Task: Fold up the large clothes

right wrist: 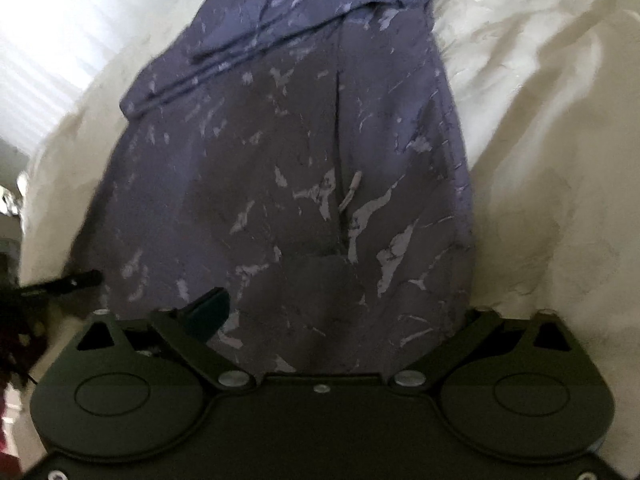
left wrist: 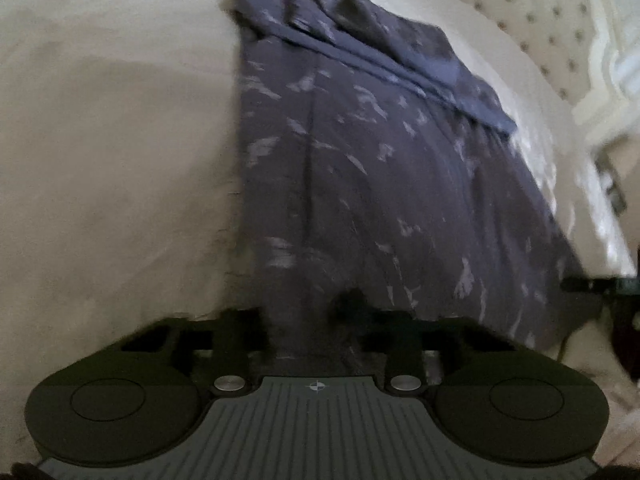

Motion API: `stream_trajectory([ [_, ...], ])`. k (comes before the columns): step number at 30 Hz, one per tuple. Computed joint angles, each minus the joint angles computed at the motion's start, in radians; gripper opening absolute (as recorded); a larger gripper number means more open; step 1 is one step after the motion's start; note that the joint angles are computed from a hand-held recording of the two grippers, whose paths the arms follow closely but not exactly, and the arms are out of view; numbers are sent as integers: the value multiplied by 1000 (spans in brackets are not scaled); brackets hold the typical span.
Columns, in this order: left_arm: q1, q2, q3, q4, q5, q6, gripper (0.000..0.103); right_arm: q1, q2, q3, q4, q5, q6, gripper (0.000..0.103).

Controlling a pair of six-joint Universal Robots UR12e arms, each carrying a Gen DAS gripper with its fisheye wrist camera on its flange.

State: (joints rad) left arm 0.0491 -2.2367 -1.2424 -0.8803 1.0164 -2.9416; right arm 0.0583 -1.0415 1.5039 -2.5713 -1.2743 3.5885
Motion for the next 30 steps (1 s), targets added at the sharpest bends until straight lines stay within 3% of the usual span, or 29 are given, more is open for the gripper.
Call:
stream_trajectory([
  [1,4,0,-4,11,-14,-18,18,-3,-4,8,-12,-1,22,66],
  [2,7,3,-12,31,-27,-32,16,-5,-8,15,-22,-5,41,54],
  [3,9,5,-17,45,-35,-36,14,-7,-12,24,-34,-11,61,33],
  [6,11,16,-37,99,-61,-64,11,-15,-26,54,-102,-8,97,18],
  [11,31,17,-44,168,-177,-200,11,-31,-37,97,-265,44,157,15],
  [14,39,5,-28,223,-244,-276,11,-46,-29,115,-410,83,238,12],
  [19,43,-40,32,388,-319,-475,11,-64,6,88,-618,86,352,12],
  [24,37,-123,159,551,-334,-654,11,-76,51,17,-714,58,422,12],
  [30,1,-238,368,617,-270,-668,13,-79,136,-154,-691,13,340,12],
])
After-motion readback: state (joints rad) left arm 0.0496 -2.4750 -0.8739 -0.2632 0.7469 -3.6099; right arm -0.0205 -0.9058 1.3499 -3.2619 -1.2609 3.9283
